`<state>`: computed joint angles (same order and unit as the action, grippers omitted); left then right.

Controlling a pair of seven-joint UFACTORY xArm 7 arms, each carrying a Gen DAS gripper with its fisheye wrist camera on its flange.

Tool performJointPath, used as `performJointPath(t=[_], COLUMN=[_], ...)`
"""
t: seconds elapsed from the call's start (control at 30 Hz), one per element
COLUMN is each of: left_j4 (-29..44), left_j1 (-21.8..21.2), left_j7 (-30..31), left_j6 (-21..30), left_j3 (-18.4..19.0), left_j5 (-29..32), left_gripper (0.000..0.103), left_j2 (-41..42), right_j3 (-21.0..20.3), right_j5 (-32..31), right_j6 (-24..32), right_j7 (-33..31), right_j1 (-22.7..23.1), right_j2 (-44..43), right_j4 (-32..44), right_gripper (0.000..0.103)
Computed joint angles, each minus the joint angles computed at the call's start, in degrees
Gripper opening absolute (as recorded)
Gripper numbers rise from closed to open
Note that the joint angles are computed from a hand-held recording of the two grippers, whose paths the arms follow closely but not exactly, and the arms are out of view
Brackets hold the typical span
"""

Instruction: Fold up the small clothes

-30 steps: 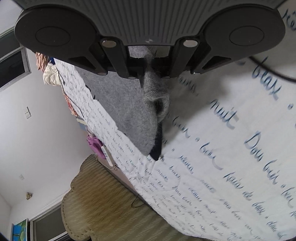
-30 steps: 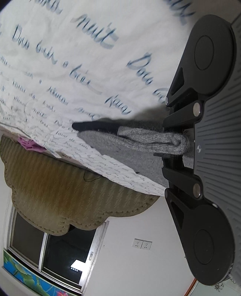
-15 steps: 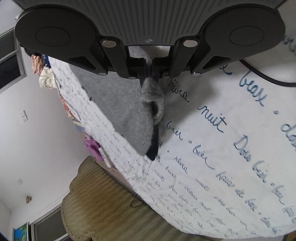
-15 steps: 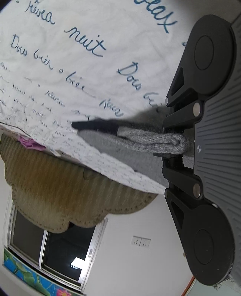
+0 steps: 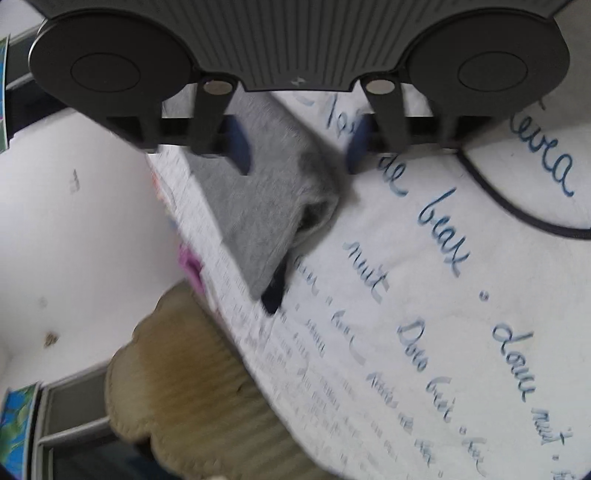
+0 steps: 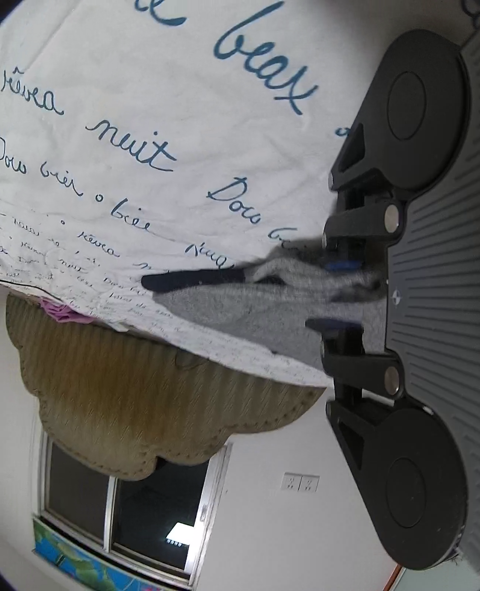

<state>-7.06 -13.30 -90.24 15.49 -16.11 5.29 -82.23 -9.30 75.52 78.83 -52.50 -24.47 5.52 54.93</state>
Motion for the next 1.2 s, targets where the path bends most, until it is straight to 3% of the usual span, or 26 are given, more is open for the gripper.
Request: performJointPath(t=[0.2,0.23,0.27,0.3,0.4,0.47,0.7,0.83,0.93,1.0,1.07,1.1,1.13,1.17,1.2], left_j4=[5.0,5.9,6.6,7.4,10.0,9.7,10.6,8.8,5.6,4.6,7.0,8.6,10.2,11.6,12.7], left_j1=[8.5,10.1,10.5,10.3,12.2,11.3,0.3,-3.5,-4.2,-4.9,-5.5,-5.4,-4.2,-2.7,-1.4], left_j7=[-0.6,-0.3,1.3,3.2,3.3,3.8,9.5,7.7,8.3,7.6,9.6,10.3,11.9,13.1,13.1], left_j6=[-10.7,-12.4,-15.2,-16.9,-11.1,-7.3,10.8,16.4,14.8,15.3,22.2,26.2,28.8,29.0,26.8], left_j3=[-4.5,-5.4,-4.4,-3.5,-7.5,-8.0,-3.5,-3.6,-0.8,-1.4,-3.2,-5.7,-8.6,-9.1,-7.3], left_j5=[1.3,1.6,1.7,0.9,1.1,1.7,2.0,-0.5,-1.4,-1.1,1.3,3.5,4.7,8.3,14.3], left_gripper=[0.065,0.047,0.012,0.006,0.005,0.004,0.004,0.004,0.008,0.01,0.027,0.034,0.053,0.075,0.08], left_j2=[15.6,18.2,21.8,25.1,25.2,19.9,3.0,0.4,2.6,-0.1,-4.0,-6.1,-7.6,-7.3,-5.3], right_j3=[0.7,0.8,1.0,1.3,1.4,0.9,-2.7,-3.2,-2.6,-2.3,-2.4,-2.7,-2.9,-2.9,-2.4], right_j5=[-0.4,-0.2,-0.2,-0.2,0.5,0.3,-1.4,-4.3,-5.6,-6.8,-7.7,-6.7,-5.2,-4.1,-4.0], right_j6=[-1.1,-1.6,-2.4,-4.1,-6.9,-6.5,1.9,2.3,0.7,1.1,-1.4,-3.3,-4.5,-5.7,-6.8], right_j7=[0.1,0.0,-0.1,-0.1,-1.3,-2.4,-1.3,0.4,-0.3,-0.1,-3.1,-6.1,-8.9,-11.0,-11.5], right_j1=[1.4,1.8,2.3,2.9,4.0,4.2,2.0,0.7,0.5,0.1,-0.3,-0.4,-0.4,-0.1,0.5], right_j2=[-1.3,-1.4,-1.6,-2.0,-3.1,-4.4,-6.2,-4.7,-3.3,-2.7,-5.0,-6.0,-6.5,-6.2,-5.2], right_j4=[-1.5,-1.9,-2.2,-2.7,-4.0,-4.4,-3.7,-3.9,-4.2,-2.8,-1.8,-1.3,-0.5,1.2,3.7], right_gripper=[0.037,0.035,0.028,0.013,0.011,0.01,0.01,0.01,0.01,0.013,0.035,0.046,0.048,0.048,0.048])
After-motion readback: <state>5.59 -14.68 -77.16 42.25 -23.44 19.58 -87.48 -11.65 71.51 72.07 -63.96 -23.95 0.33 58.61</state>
